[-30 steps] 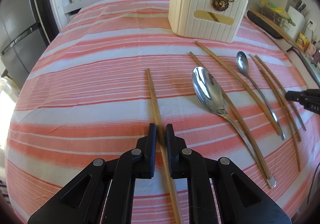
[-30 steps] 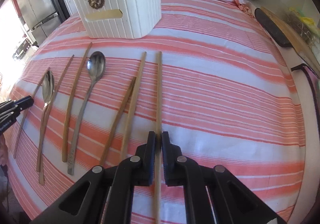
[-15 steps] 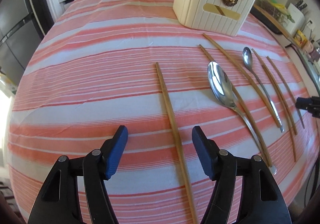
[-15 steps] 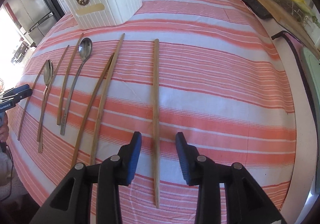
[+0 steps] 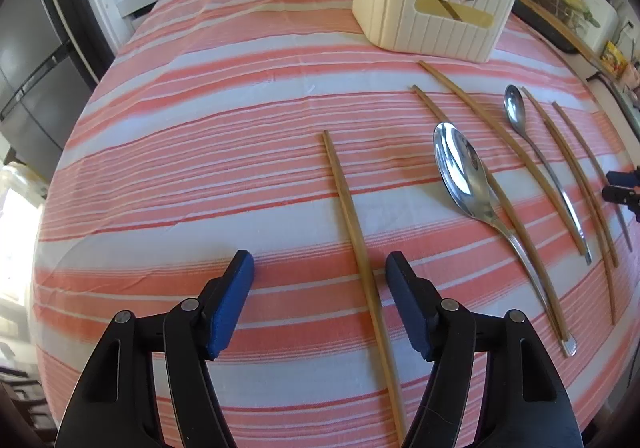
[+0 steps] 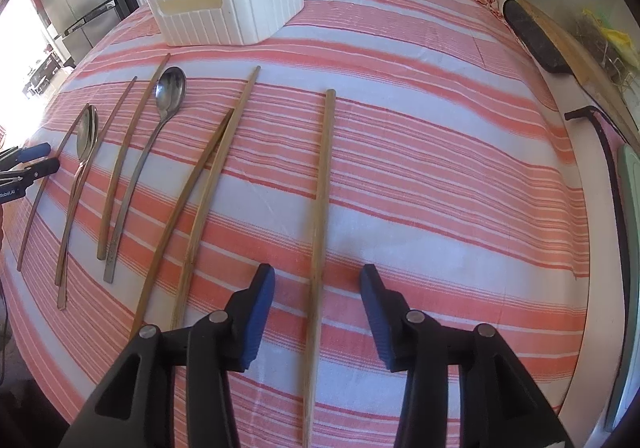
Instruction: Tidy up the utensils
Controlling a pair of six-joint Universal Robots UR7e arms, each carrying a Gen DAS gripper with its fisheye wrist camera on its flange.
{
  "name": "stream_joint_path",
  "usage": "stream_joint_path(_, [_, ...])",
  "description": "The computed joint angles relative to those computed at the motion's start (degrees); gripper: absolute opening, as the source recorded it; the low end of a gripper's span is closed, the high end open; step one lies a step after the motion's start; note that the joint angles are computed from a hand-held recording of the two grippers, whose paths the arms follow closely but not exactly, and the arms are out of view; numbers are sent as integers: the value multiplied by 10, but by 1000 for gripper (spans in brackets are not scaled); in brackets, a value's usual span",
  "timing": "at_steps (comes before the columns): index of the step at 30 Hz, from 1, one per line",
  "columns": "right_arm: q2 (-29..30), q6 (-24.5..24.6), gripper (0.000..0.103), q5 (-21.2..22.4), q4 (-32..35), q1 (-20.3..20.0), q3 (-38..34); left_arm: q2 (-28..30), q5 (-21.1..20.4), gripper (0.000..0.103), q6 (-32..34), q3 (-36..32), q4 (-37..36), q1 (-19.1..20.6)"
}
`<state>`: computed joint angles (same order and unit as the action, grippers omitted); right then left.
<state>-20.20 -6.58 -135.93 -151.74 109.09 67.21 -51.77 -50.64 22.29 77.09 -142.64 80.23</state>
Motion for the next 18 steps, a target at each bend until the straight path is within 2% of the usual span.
stream_joint_path(9, [-6,-14,47,1,-26,-1,17,3,-3,73,11,-2,-7,1])
stream_joint_path(12, [-8,-10,47,3,-18,-1,18,6,-9,74,13,-19,25,3])
stream_joint_path(15, [-8,10,47,6,37,-2,-3,14,-15,74,5,-53,87,4])
stream_joint_path(18, [6,39,47,4,124,-2,-57,36,-14,72,2,-97,139,1])
